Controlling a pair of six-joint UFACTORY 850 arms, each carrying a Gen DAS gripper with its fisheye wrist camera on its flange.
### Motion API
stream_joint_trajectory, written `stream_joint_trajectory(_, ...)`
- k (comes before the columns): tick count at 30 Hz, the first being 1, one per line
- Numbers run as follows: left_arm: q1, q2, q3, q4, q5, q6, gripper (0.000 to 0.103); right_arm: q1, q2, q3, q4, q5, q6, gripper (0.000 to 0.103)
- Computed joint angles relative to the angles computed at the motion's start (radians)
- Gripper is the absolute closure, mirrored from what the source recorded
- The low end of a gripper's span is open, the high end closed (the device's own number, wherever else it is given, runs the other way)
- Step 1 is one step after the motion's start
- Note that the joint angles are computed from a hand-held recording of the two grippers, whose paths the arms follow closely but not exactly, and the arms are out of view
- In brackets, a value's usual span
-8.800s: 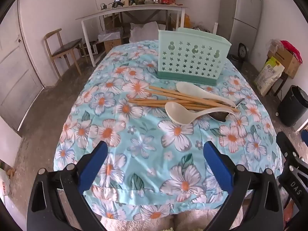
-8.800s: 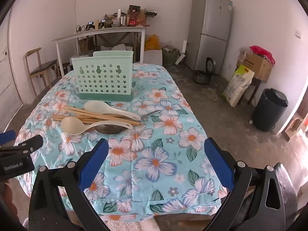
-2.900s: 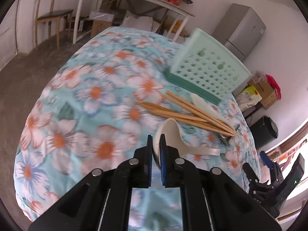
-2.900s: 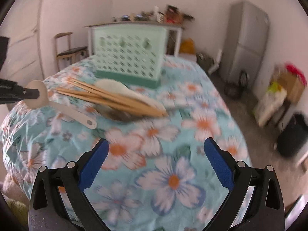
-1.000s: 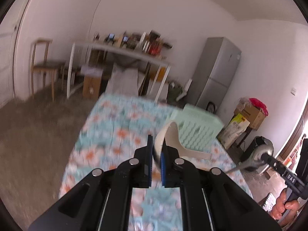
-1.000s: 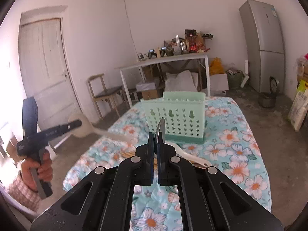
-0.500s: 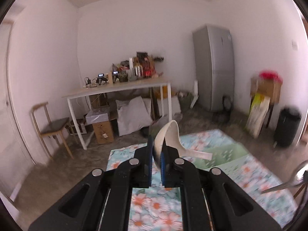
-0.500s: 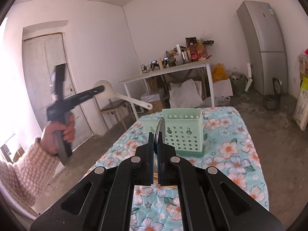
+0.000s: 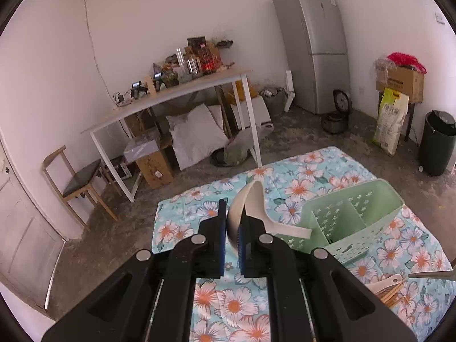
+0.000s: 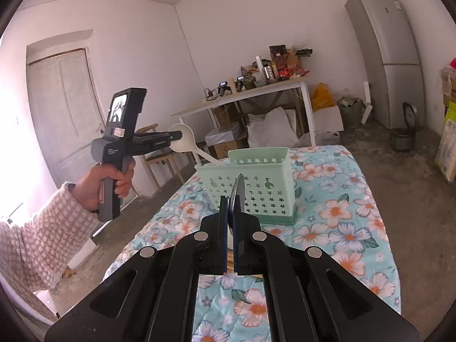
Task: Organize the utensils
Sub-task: 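Lift the white ladle with the left gripper toward the holder while the right gripper grasps the steel spoon, then drop the ladle into the green holder with the left gripper while the right gripper drops the steel spoon in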
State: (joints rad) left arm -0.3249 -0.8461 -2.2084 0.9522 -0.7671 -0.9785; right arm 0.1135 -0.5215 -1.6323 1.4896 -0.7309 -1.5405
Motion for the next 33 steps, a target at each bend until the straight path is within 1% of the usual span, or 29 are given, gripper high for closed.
stream_joint_trajectory(2,0.013,-0.025,-0.045,-0.075,0.018,0.055,0.094,-0.003,-0.003,-0.005,-0.001,-0.003,0.012,0.102)
stream_joint_trajectory(4,0.030,-0.024,-0.051,-0.165,0.068,0.091,0.092,-0.003,-0.005,-0.010,-0.005,0.002,0.020,0.102)
stream_joint_trajectory(5,0.036,-0.019,-0.045,-0.198,0.096,0.094,0.087,-0.003,-0.006,-0.011,-0.005,0.004,0.020,0.102)
stream_joint_trajectory(6,0.039,-0.007,-0.027,-0.212,0.126,0.079,0.076,-0.003,-0.005,-0.012,-0.007,0.005,0.020,0.102)
stream_joint_trajectory(7,0.046,0.017,0.016,-0.197,0.177,0.022,0.069,-0.003,-0.004,-0.011,-0.006,0.008,0.018,0.102)
stream_joint_trajectory(8,0.049,0.035,0.047,-0.166,0.208,-0.030,0.058,-0.002,-0.003,-0.012,-0.006,0.010,0.017,0.102)
stream_joint_trajectory(9,0.052,0.066,0.102,-0.098,0.260,-0.124,0.052,-0.002,-0.002,-0.014,-0.005,0.011,0.016,0.102)
stream_joint_trajectory(10,0.052,0.084,0.135,-0.040,0.285,-0.193,0.049,-0.003,-0.005,-0.019,-0.005,0.012,0.016,0.102)
stream_joint_trajectory(11,0.052,0.091,0.145,-0.010,0.293,-0.230,0.045,-0.003,-0.006,-0.023,-0.004,0.014,0.014,0.102)
stream_joint_trajectory(12,0.053,0.112,0.180,0.055,0.310,-0.308,0.040,-0.004,-0.007,-0.029,-0.004,0.014,0.013,0.102)
stream_joint_trajectory(15,0.055,0.161,0.260,0.173,0.323,-0.481,0.034,-0.004,-0.017,-0.052,0.008,0.011,0.006,0.102)
stream_joint_trajectory(19,0.045,0.218,0.360,0.262,0.295,-0.633,0.028,-0.009,-0.031,-0.096,0.055,-0.011,-0.026,0.102)
stream_joint_trajectory(23,0.017,0.261,0.464,0.290,0.230,-0.714,0.022,-0.012,-0.060,-0.175,0.098,-0.047,-0.053,0.102)
stream_joint_trajectory(25,0.004,0.276,0.519,0.280,0.217,-0.730,0.022,-0.010,-0.089,-0.237,0.098,-0.067,-0.042,0.102)
stream_joint_trajectory(28,-0.009,0.289,0.587,0.240,0.233,-0.718,0.022,-0.004,-0.158,-0.373,0.081,-0.101,0.008,0.102)
stream_joint_trajectory(30,-0.015,0.303,0.634,0.259,0.252,-0.772,0.022,0.001,-0.204,-0.456,0.067,-0.121,0.050,0.102)
stream_joint_trajectory(33,-0.012,0.337,0.723,0.357,0.369,-0.970,0.022,0.015,-0.313,-0.639,0.000,-0.149,0.180,0.102)
